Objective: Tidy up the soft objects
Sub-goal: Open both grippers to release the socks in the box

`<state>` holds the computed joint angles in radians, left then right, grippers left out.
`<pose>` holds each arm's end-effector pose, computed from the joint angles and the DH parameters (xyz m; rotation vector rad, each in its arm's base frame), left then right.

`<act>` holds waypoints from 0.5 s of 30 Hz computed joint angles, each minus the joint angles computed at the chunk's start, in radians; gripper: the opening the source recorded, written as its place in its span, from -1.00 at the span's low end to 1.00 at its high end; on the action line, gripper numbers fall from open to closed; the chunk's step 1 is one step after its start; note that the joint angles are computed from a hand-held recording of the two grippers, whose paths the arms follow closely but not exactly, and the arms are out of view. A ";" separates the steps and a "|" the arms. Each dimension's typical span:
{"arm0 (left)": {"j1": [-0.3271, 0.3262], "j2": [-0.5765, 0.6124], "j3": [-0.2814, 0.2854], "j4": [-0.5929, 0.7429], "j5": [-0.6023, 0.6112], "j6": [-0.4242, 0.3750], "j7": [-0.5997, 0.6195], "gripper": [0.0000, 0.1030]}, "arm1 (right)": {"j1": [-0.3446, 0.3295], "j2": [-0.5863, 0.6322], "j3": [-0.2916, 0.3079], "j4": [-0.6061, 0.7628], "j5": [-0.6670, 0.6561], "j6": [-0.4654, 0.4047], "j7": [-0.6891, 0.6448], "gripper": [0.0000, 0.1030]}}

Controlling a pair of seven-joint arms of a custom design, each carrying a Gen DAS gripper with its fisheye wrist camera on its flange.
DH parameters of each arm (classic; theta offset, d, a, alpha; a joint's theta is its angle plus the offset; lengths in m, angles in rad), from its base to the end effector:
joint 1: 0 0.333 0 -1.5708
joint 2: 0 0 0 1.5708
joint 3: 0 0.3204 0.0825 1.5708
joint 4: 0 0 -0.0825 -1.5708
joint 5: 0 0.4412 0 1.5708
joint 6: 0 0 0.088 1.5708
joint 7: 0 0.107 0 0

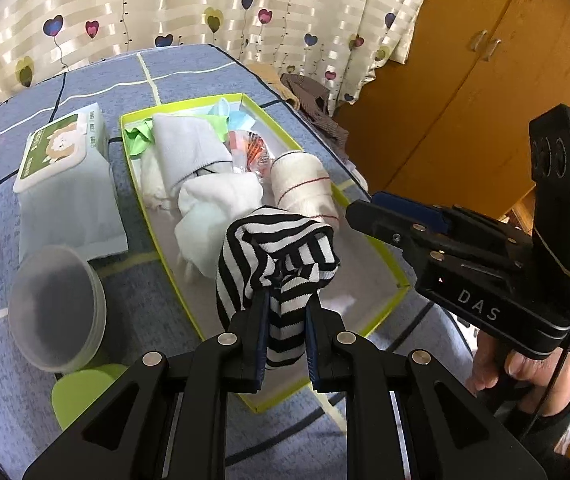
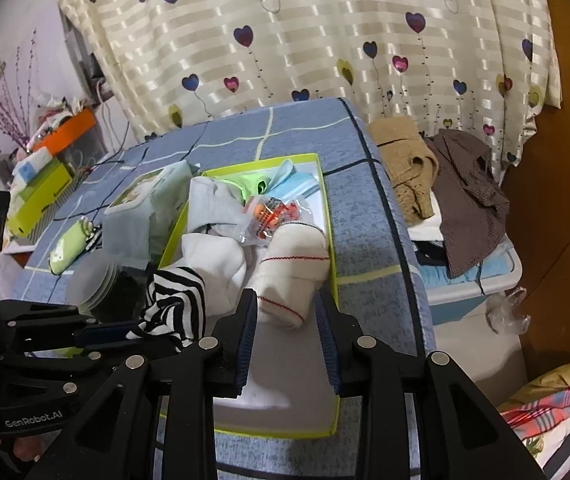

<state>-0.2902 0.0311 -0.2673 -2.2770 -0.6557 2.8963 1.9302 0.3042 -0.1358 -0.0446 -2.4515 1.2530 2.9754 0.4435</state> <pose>0.5274 -0.2858 0.3662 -1.6929 2.3500 -0.9761 0.5209 0.0705 0.3572 -1.8487 1.5109 -0.3823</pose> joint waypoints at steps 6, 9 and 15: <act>-0.005 -0.020 -0.002 -0.016 -0.051 -0.010 0.050 -0.14 | 0.017 -0.039 -0.005 -0.040 -0.022 0.016 0.027 -0.29; -0.009 -0.029 0.002 -0.026 -0.054 -0.005 0.045 -0.14 | 0.031 -0.051 -0.014 -0.053 -0.042 0.025 0.044 -0.28; -0.030 -0.086 0.016 -0.064 -0.186 0.028 0.146 -0.14 | 0.072 -0.107 -0.034 -0.101 -0.118 0.067 0.125 -0.27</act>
